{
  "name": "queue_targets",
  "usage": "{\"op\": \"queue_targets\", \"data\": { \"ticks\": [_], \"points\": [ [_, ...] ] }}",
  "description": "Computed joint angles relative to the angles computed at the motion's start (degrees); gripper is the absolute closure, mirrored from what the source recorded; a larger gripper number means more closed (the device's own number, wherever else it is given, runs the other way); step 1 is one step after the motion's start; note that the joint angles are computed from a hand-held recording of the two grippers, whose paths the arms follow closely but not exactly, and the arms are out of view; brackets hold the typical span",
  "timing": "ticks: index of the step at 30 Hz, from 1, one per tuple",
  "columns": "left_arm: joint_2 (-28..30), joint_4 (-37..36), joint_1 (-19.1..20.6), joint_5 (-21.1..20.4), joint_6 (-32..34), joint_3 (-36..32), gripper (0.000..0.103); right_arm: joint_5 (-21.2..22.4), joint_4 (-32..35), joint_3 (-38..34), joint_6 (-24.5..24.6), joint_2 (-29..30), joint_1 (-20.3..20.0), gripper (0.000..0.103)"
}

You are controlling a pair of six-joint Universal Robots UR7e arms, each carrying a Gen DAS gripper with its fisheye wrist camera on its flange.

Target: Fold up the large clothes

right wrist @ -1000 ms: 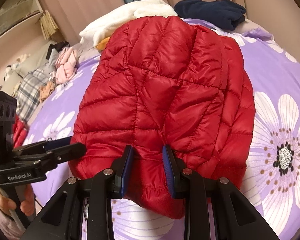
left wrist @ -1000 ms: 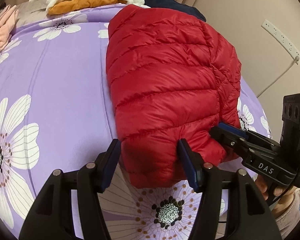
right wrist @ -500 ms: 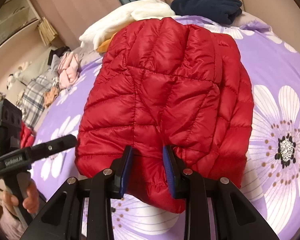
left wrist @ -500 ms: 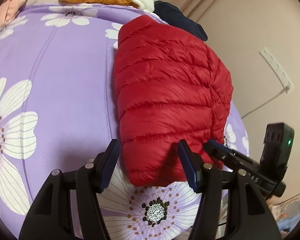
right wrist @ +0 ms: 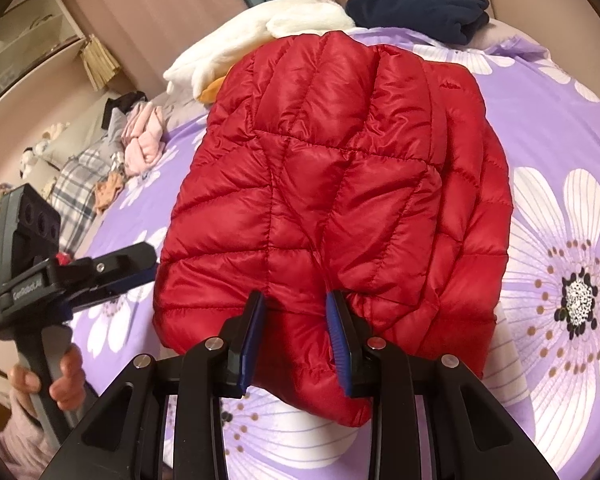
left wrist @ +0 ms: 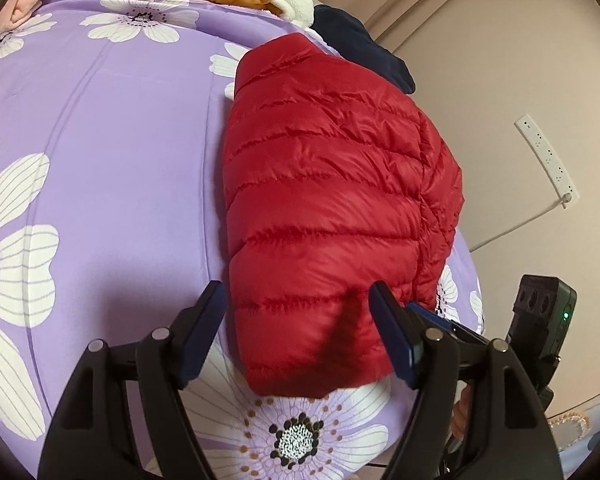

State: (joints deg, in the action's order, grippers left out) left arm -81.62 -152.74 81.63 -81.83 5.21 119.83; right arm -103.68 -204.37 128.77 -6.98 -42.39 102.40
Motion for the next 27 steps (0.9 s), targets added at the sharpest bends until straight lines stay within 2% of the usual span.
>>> {"op": "queue_targets", "data": {
  "ticks": [9,12,17,24,27],
  "points": [
    [2.90,1.65,0.92,-0.28,-0.43,-2.56,0.029,3.79,1.02,1.43,-1.79,-1.80,-2.27,0.071],
    [3.52,2.08,0.81,-0.05,-0.44,-2.94,0.023,6.17,1.05,2.14,-1.63,-2.40,-3.37,0.067],
    [4.69,2.71,0.76,1.12,-0.41,-3.67,0.019,8.08,1.13,2.90,-2.07,-3.04,-4.59,0.066],
    [5.67,3.19,0.64,1.87,0.18,-4.46,0.017,11.59,2.98,3.01,-1.07,-4.33,-6.29,0.066],
    [6.39,3.36,0.18,2.57,0.27,-5.03,0.017,13.83,2.93,3.74,-0.20,-5.21,-7.16,0.061]
  ]
}}
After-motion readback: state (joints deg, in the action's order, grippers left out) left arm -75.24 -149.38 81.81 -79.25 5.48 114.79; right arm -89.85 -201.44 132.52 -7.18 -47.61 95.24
